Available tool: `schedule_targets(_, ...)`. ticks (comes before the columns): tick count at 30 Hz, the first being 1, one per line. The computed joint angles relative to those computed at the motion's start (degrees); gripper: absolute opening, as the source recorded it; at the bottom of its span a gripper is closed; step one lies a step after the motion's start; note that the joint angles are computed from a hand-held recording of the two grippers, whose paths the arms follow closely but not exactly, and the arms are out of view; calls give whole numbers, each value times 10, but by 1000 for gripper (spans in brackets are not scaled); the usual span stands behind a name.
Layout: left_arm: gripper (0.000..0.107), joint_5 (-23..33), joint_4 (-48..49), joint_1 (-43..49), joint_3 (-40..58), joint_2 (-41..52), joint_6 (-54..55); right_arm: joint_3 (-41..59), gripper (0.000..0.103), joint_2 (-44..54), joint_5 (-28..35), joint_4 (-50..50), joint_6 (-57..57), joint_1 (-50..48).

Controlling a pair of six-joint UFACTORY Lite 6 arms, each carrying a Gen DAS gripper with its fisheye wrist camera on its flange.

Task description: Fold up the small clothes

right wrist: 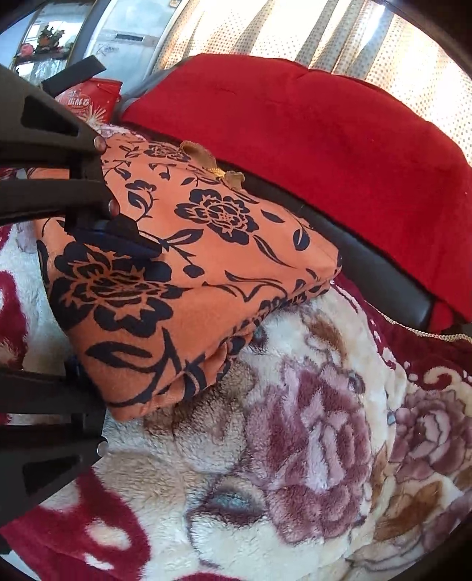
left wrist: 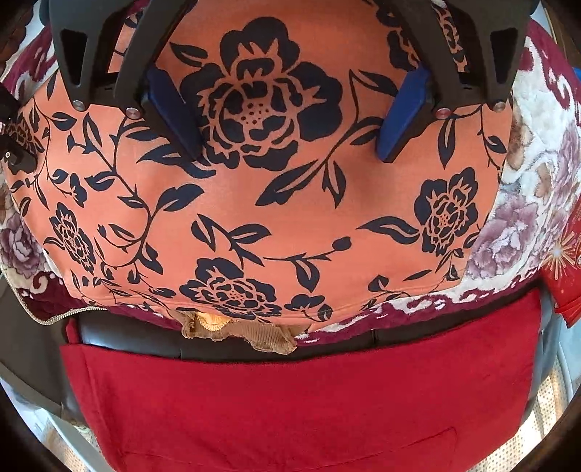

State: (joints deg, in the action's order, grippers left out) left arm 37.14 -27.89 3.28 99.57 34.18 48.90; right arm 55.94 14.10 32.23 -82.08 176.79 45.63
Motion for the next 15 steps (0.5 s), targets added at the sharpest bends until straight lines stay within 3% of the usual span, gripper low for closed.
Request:
schedule_targets(4,99,3,-7,2,4,5,10,21,38,11,2,53,-66,-3)
schedule_targets(10,99,26,-14,9,24,14,16,74,15,30,13,142,-191,-12)
schedule_targets(12,99,79,-44,37,62,25,31,114,12,37,47,184,-255,-7)
schedule_targets(15,99,125,-137,121,77,17,100,274,11,87,139,243,-420,6)
